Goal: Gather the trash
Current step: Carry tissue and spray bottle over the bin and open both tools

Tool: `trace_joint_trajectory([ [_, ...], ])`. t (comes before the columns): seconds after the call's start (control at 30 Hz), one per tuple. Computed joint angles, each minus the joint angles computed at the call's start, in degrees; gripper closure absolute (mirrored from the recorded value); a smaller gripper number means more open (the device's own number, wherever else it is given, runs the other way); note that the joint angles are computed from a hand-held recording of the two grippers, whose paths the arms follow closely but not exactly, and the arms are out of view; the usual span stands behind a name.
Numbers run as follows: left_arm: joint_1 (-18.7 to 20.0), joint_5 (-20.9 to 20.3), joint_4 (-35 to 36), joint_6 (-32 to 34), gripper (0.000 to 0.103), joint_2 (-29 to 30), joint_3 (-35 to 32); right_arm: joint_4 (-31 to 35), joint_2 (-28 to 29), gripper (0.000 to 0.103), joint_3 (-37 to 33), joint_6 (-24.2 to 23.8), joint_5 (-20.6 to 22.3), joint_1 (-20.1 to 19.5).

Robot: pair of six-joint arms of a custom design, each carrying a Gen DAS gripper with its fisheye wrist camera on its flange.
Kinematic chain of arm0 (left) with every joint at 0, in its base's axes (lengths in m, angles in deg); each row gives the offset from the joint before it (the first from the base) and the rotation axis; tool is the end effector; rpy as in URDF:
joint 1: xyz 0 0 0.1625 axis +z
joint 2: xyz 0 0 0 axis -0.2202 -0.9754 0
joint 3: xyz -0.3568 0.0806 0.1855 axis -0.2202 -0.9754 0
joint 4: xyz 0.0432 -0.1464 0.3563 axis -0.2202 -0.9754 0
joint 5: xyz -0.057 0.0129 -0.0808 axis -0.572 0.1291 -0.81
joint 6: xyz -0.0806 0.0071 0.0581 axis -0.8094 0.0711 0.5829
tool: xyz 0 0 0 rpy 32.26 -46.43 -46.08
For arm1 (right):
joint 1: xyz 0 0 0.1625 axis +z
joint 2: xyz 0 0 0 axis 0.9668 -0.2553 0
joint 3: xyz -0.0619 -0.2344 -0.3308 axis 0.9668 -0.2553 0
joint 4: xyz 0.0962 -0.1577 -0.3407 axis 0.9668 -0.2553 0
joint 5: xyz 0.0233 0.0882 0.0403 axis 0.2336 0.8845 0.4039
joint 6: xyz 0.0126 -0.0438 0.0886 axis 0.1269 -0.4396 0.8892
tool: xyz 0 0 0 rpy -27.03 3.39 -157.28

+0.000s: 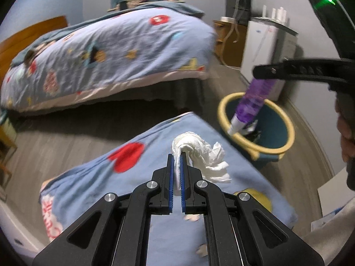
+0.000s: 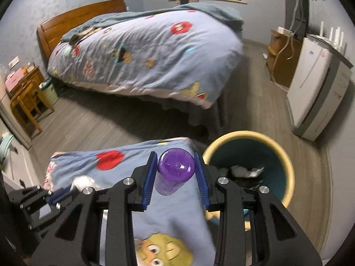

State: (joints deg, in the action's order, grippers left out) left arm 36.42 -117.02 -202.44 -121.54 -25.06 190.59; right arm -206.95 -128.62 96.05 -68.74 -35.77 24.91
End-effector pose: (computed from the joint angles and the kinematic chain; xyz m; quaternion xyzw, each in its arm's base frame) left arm -0.3643 -0.3964 0.0774 0.1641 0.8574 -0.3419 0.3480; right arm 0.1878 -0.5081 0.3234 0.2907 -0.8897 0.2579 0.2398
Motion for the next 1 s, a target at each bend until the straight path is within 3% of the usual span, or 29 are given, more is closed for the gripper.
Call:
trace_joint_trajectory([
  [0.23, 2.57, -2.93, -8.26, 10.59, 0.097, 8.60, -8.76, -0.06, -0.08, 0.070, -4.77, -1.73, -0.57, -4.62],
  [0.53, 7.22, -6.57, -6.83, 21.27, 0.097, 20.65, -24.99, -0.07, 2.24, 0.070, -8.76, -0.71, -3.88, -9.42],
  [0.77, 9.68, -7.75, -5.15, 23.35, 0.097, 26.08, -31.60, 1.46, 2.89, 0.069, -9.64, 1.24, -4.54, -11.46],
  [0.9, 10.36, -7.85, -8.41, 22.99, 0.097, 26.75, -32.12, 2.34, 2.79, 0.069, -10.03, 2.47, -3.67, -12.05],
  [1.0, 10.38, -7.54, -9.83, 23.61, 0.090, 26.70, -31.95, 1.98, 2.66, 0.069, -10.06, 3.26, -3.53, -12.39],
])
